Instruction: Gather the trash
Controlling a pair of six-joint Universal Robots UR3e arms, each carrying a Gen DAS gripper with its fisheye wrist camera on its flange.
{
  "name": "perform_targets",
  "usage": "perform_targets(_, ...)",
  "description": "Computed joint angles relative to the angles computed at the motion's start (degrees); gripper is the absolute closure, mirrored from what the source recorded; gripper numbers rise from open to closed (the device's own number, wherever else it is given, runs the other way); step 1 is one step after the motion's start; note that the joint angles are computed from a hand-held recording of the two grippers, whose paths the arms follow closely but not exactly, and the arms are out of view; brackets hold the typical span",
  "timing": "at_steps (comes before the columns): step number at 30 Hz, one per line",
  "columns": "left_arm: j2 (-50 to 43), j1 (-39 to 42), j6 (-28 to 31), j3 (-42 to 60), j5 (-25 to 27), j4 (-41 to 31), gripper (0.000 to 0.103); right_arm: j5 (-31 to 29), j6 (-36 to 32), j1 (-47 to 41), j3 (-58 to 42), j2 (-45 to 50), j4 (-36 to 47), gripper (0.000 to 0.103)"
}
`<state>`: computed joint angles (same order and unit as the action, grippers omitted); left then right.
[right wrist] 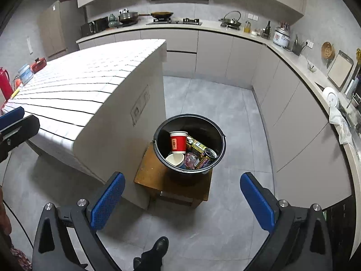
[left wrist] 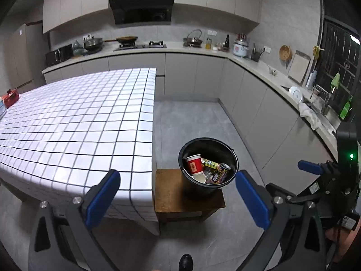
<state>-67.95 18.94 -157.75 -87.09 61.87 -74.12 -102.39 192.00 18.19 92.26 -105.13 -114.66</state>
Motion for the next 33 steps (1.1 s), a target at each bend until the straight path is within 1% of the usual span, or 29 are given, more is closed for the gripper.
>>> perform_targets(4,3.06,3.89,1.92,-0.68,-2.77,-2.35,0.001,-3.11,3.25,4.86,-2.36,0.18,1.19,0.0)
perform_targets(6,4.03,5.88,2.91,-0.79,-4.32,-3.56,0.001,-3.77,3.99,6.26,-3.38,0.93,1.32,0.0)
perform_targets(10,6.01,8.59,4.83,-1.43,-5.73,-5.08,0.001,-4.81,4.77,8.37,-5.57,2.7,0.91,0.0)
perform_targets(14,6.78,9.18,4.75,-2.39,-5.27,-4.51,0.001,-5.03,4.56,9.54,-7.9,4.89,0.34,0.0)
perform_targets(19,7.68,11.59,5.88,-2.8,-5.59,-5.66,0.001,-3.95,3.19,9.23,-9.42,6.86,-0.94,0.0)
perform_targets(33,6.51,9.57,3.5,-1.88,-3.61,-3.77,0.001,-2.2,0.66,7.27,-10.56,7.02,-1.43,0.0)
